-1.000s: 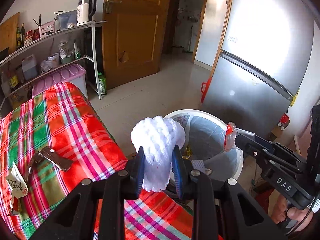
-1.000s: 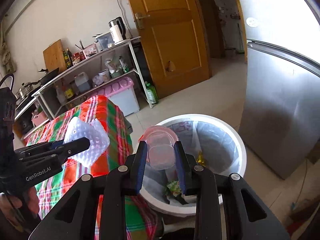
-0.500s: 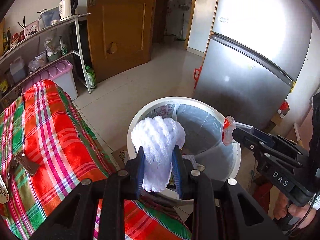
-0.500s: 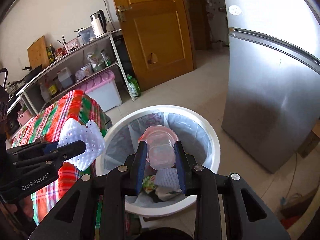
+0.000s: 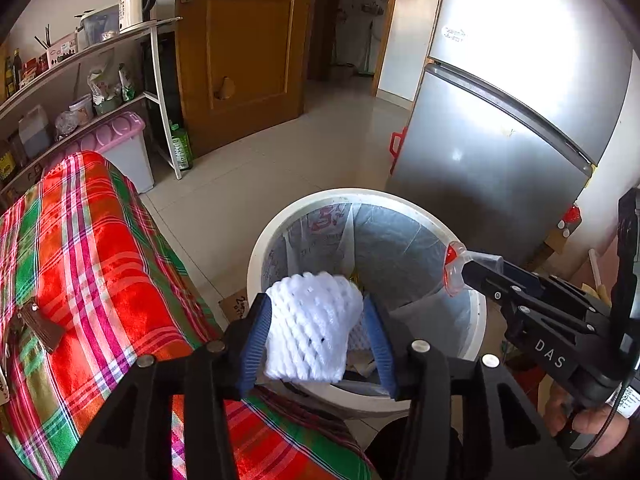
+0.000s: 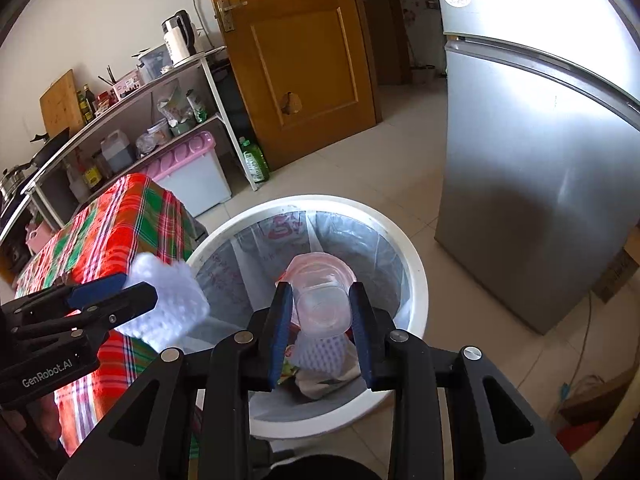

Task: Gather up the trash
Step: 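Open both tools to drop the foam net and pink cup into the bin, then move both open tools back over the table toward the snack bag and strap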

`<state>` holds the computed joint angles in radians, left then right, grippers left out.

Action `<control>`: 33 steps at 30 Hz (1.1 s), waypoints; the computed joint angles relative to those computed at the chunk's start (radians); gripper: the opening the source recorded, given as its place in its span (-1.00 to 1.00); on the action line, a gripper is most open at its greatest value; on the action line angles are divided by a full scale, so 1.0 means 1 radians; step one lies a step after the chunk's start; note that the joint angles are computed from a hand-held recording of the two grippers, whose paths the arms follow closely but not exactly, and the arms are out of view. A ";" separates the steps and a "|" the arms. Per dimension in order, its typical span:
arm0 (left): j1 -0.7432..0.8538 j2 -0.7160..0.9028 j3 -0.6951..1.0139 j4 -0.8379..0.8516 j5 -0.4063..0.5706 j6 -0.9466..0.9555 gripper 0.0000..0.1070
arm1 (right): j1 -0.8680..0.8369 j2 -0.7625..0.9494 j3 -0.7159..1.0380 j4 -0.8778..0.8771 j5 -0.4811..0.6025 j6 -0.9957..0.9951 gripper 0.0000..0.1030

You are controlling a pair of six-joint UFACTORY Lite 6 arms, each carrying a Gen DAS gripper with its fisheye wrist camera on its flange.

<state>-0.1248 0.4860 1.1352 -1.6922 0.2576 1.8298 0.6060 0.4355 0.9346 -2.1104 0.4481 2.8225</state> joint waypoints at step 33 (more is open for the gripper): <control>0.201 -0.256 -0.233 -0.081 0.092 0.132 0.44 | 0.163 -0.053 0.040 0.197 0.087 -0.142 0.02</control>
